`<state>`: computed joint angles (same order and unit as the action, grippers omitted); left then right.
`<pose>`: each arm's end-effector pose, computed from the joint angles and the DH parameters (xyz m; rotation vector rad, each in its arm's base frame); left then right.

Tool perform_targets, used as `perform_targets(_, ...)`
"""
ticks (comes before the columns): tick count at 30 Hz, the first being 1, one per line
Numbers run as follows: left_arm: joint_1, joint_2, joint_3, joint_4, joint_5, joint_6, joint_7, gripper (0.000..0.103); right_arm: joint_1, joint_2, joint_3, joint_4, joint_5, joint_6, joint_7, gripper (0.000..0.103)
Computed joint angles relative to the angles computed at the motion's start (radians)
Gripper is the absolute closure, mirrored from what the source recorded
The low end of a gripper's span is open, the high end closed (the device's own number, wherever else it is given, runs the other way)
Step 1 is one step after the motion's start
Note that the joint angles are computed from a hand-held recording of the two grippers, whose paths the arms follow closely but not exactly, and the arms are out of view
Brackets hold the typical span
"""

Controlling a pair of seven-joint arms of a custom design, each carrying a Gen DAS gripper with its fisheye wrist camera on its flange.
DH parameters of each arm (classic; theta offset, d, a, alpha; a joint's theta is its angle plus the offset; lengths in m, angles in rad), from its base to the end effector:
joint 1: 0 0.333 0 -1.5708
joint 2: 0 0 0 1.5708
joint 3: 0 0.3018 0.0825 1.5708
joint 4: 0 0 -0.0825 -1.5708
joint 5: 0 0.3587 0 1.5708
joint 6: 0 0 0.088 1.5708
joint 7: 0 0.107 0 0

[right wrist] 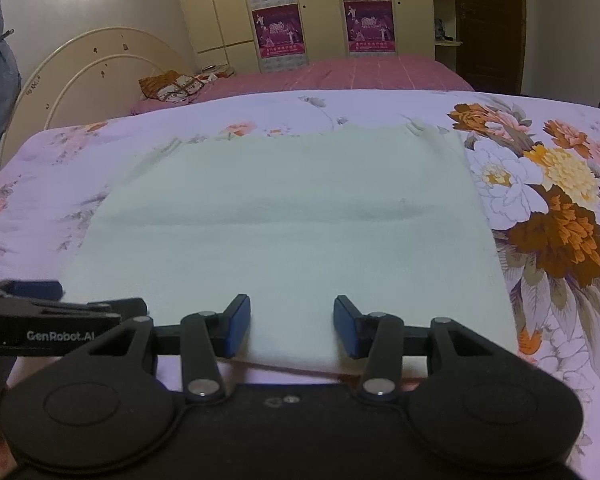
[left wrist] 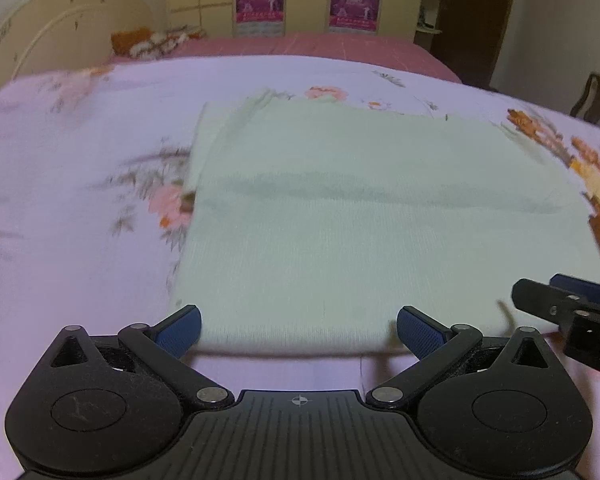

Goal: Fold small clothes

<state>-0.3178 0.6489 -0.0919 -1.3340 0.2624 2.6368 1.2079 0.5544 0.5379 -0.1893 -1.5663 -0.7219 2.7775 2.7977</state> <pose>0.6875 -0.2850 0.4251 -1.6814 2.0481 -0.7497 0.6386 0.3025 0.4027 -1.5286 1.8786 -0.6986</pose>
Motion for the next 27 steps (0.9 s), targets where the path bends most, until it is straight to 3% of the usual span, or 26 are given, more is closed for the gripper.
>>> perform_targets(11,0.107,-0.080,-0.096,-0.140,-0.204,0.003,0.016,0.000,0.014,-0.043,-0.006,-0.047,-0.047,0.010,0.067,0.055)
perform_targets(14,0.191,-0.089,-0.193,-0.206,-0.384,0.086,0.077,0.000,0.011,-0.048,-0.004,-0.055,-0.060,0.015,0.081,0.055)
perform_targets(16,0.252,-0.088,-0.267,-0.261,-0.518,0.200,0.126,0.000,0.006,-0.050,-0.002,-0.059,-0.066,0.021,0.088,0.055)
perform_targets(20,0.274,-0.052,-0.300,-0.241,-0.616,0.238,0.162,0.000,-0.002,-0.046,-0.002,-0.061,-0.072,0.035,0.097,0.054)
perform_targets(25,0.271,0.001,-0.321,-0.213,-0.677,0.336,0.160,0.001,-0.019,-0.026,0.007,-0.047,-0.045,0.051,0.077,0.054)
perform_targets(27,0.292,0.029,-0.354,-0.200,-0.695,0.385,0.167,0.001,-0.025,-0.011,0.011,-0.029,-0.024,0.051,0.048,0.054)
